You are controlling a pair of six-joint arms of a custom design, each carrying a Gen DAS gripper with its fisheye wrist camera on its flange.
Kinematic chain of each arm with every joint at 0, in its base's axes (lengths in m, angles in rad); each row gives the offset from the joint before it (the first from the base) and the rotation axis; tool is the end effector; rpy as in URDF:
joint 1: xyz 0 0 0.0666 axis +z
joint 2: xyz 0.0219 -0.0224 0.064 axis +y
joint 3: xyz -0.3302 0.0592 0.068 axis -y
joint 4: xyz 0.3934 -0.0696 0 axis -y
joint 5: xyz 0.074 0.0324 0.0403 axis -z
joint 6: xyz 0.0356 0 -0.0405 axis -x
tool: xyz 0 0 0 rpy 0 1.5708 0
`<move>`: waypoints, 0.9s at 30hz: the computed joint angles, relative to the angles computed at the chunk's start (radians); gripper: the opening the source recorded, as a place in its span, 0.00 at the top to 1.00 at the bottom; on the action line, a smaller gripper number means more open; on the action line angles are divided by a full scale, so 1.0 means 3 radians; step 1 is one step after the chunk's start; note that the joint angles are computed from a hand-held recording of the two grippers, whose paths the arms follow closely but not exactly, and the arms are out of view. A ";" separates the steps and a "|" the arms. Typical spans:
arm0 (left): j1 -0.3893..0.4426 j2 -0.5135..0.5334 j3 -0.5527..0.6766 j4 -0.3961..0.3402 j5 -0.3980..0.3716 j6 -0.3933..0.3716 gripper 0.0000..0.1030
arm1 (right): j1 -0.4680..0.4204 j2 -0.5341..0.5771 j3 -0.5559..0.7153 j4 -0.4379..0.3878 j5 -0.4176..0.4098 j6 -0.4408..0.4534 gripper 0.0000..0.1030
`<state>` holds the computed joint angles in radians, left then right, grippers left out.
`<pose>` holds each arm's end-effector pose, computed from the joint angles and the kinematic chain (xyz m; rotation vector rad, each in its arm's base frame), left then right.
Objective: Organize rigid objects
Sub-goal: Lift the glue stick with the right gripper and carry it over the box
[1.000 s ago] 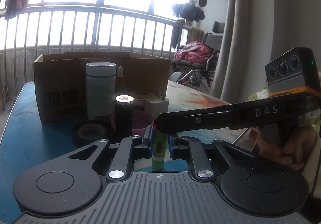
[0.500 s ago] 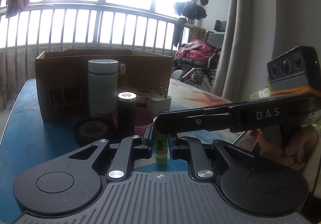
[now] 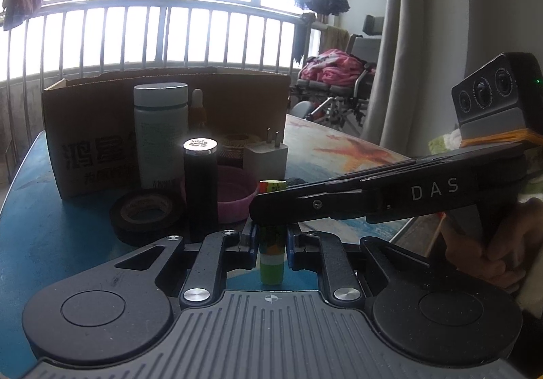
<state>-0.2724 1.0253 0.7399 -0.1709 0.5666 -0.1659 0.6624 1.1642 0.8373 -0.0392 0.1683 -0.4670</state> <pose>0.3603 -0.1209 0.2914 0.7793 1.8504 -0.6398 0.3415 0.2583 0.2952 -0.0786 1.9755 0.5856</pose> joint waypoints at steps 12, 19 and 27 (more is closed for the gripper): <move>-0.0124 -0.0130 0.0574 -0.0621 0.0021 0.0076 0.86 | 0.0087 -0.0395 0.0099 -0.0273 0.0248 0.0307 0.84; -0.0133 0.0747 0.2046 -0.1513 -0.0179 -0.0548 0.86 | -0.0435 -0.0122 0.1133 -0.1113 -0.0454 0.0976 0.84; -0.0111 0.2296 0.4081 -0.2810 -0.0892 -0.0813 0.86 | -0.1054 0.1412 0.3186 -0.2357 -0.1381 0.0981 0.84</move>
